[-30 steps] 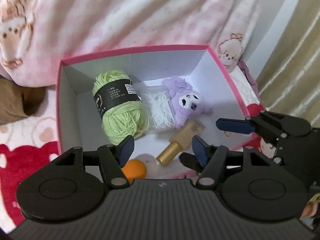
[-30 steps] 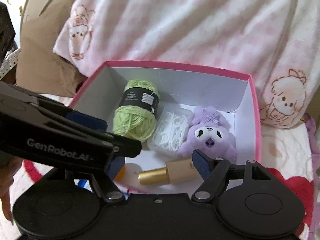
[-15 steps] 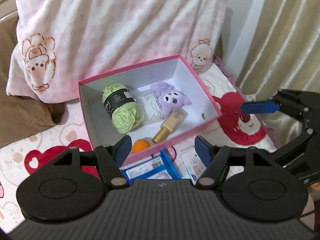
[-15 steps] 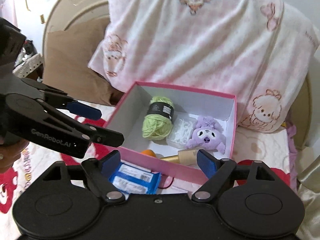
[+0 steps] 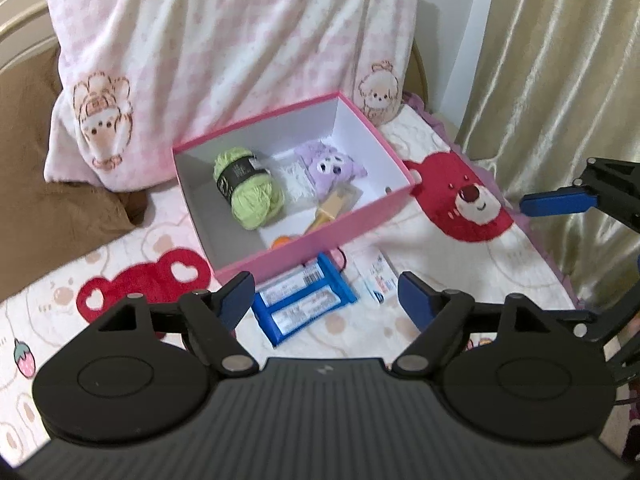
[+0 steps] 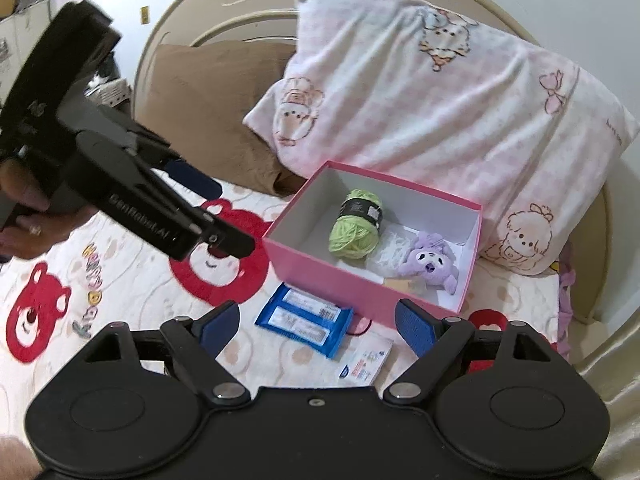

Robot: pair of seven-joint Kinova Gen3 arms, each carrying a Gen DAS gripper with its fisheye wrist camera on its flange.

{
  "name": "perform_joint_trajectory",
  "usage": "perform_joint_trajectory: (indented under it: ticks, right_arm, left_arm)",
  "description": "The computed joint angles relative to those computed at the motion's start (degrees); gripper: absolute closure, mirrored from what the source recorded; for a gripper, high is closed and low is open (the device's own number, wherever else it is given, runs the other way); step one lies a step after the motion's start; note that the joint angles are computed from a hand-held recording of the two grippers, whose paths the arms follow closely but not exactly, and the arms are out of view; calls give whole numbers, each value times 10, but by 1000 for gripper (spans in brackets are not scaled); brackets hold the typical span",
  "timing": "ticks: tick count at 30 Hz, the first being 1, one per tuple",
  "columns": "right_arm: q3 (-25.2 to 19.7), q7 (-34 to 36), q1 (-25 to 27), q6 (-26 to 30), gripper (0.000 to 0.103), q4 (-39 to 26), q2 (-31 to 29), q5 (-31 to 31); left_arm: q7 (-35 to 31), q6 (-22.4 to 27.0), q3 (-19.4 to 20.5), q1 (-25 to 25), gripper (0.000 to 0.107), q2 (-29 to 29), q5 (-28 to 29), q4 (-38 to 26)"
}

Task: Organize objects
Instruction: 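Move the left gripper to the white tissue pack and grasp it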

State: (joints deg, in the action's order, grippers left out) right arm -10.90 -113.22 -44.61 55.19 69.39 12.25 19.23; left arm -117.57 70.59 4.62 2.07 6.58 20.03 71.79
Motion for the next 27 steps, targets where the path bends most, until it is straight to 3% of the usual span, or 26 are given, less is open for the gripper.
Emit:
perform_joint_trajectory:
  ticks: [6, 12, 27]
  right_arm:
    - [-8, -58, -29, -40, 15, 80, -32, 78]
    - [-15, -129, -17, -109, 15, 155, -46, 106]
    - [4, -158, 7, -203, 15, 221, -14, 85]
  left_arm:
    - [-8, -1, -5, -2, 29, -20, 7, 50]
    - [-11, -33, -8, -1, 29, -28, 25, 104]
    - [24, -67, 8, 20, 28, 31, -7, 129]
